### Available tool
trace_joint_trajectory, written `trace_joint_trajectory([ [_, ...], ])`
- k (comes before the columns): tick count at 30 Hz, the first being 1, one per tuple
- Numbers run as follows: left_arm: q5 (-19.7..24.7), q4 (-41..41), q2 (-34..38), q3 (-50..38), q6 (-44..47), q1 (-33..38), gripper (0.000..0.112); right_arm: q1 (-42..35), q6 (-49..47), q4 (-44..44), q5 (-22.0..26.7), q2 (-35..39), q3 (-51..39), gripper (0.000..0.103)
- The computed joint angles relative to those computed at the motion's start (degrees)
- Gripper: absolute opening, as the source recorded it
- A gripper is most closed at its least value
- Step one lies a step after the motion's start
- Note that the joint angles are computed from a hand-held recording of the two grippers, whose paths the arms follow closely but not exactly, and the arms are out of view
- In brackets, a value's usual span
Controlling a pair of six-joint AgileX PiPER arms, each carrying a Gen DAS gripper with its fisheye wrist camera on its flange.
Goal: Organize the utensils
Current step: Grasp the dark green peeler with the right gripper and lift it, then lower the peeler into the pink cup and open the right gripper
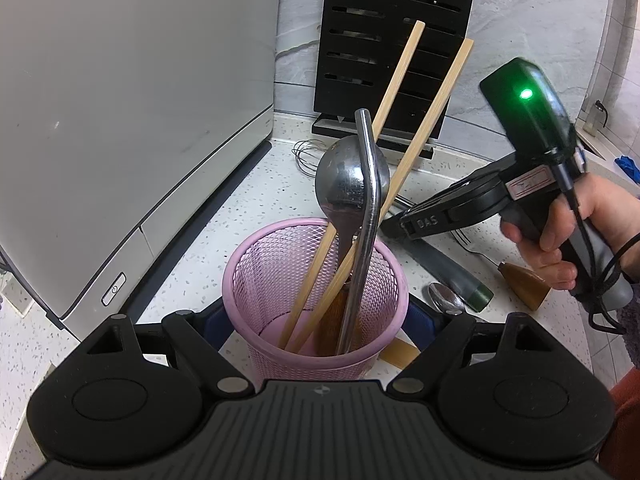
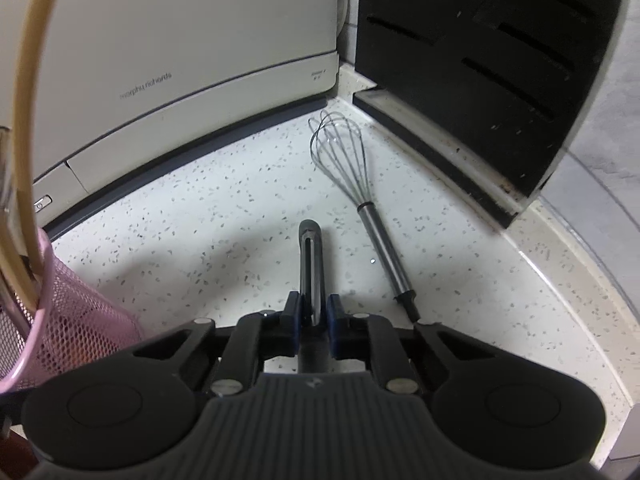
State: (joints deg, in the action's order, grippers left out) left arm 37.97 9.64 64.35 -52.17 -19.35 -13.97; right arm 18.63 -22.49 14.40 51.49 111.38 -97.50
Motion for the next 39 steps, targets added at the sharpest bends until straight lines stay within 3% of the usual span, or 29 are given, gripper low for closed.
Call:
trace_joint_trajectory([
  [8, 0.34, 0.29, -0.19, -0.17, -0.56, -0.2, 0.098, -1.0, -1.62, 0.93, -4.04, -7.62, 6.77, 0.01],
  [15, 0.64, 0.68, -0.31, -0.33, -1.13, -0.6, 0.098, -3.84, -6.05, 6.84, -3.51, -15.86, 11.34, 0.009],
  [24, 0.84, 1.28, -0.07, -0.67, -1.88, -1.06, 0.098, -9.09, -16.27, 22.35, -2.32, -24.72, 15.26, 0.009],
  [30, 0.95, 1.78, -0.04, -0.71, -2.32, -1.3, 0.098, -12.58, -23.23, 33.53, 2.42, -28.09, 15.66, 0.009],
  [35, 0.89, 2.09, 0.24, -0.85, -2.74, -1.59, 0.098, -12.74, -26.19, 41.47, 3.47, -30.49, 16.8, 0.009],
  [39, 0.96, 2.07, 0.36, -1.04, -2.53, -1.71, 0.098, -8.19, -27.31, 42.19, 0.59, -29.63, 17.3, 0.009],
])
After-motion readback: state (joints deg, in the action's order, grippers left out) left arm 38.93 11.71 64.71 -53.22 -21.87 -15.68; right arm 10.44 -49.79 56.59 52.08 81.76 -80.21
